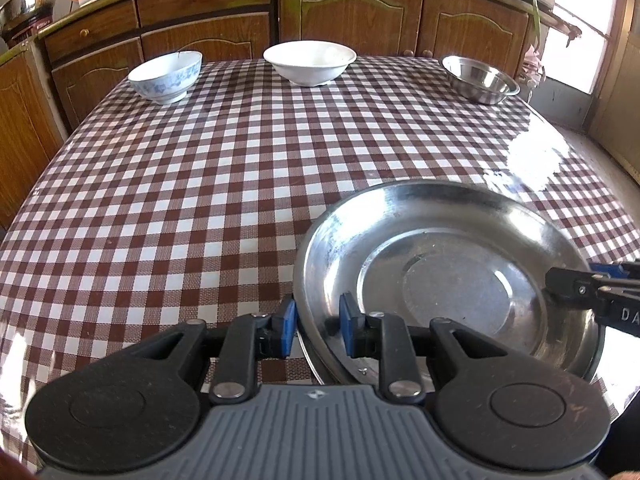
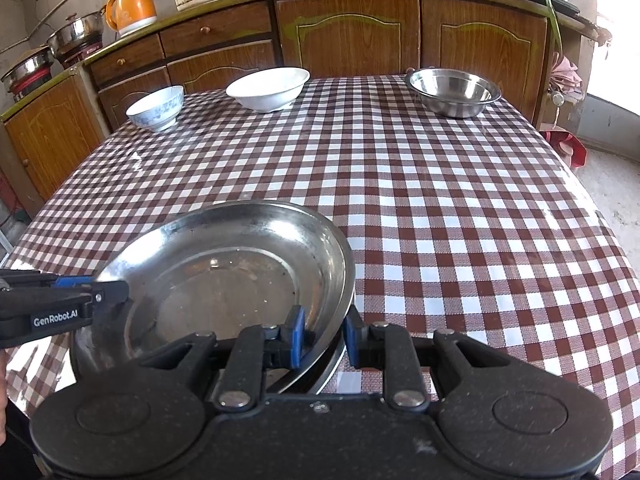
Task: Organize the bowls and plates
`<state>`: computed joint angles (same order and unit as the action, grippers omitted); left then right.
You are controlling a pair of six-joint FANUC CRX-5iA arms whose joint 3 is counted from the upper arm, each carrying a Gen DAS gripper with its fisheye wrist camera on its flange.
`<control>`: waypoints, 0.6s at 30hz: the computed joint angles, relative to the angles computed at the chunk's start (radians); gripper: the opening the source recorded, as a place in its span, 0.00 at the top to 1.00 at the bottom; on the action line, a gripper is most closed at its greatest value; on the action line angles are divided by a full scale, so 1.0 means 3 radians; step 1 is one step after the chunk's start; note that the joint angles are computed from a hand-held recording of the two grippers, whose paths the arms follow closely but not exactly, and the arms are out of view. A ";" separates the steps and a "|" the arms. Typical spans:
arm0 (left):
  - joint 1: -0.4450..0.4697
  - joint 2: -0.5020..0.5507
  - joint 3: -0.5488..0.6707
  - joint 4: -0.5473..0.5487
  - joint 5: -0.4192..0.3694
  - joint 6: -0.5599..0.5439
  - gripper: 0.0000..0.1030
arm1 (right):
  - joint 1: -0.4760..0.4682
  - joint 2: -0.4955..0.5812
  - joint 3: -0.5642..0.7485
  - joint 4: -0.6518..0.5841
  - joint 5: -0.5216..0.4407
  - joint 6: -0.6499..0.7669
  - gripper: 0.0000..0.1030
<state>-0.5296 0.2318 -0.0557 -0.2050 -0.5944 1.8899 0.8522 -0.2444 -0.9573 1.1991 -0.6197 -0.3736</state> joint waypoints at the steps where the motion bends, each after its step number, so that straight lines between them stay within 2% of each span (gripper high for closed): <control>1: -0.0013 -0.0002 0.0002 -0.0036 0.0004 0.0019 0.76 | 0.0010 0.0003 0.0003 -0.0007 -0.0013 0.0000 0.73; 3: -0.0028 -0.0001 0.0010 -0.0084 0.0001 0.0044 0.75 | 0.0019 0.0005 0.0006 -0.0014 -0.0035 0.0001 0.73; 6: -0.0006 -0.0006 -0.0011 -0.0040 0.0028 0.0027 0.75 | 0.0044 0.0000 0.0011 -0.0042 -0.0099 0.0019 0.66; 8: 0.0011 -0.0016 -0.0031 0.0004 0.0046 0.0004 0.75 | 0.0048 -0.0025 -0.0008 -0.0007 -0.0133 -0.0017 0.53; 10: 0.0039 -0.0018 -0.0053 0.0082 0.0054 -0.0026 0.75 | 0.0082 -0.0029 -0.0015 0.0021 -0.0256 -0.0037 0.48; 18: 0.0068 -0.0069 -0.0106 0.0095 0.0120 0.0096 0.74 | 0.0050 -0.0083 -0.0066 0.0033 -0.0353 -0.0155 0.48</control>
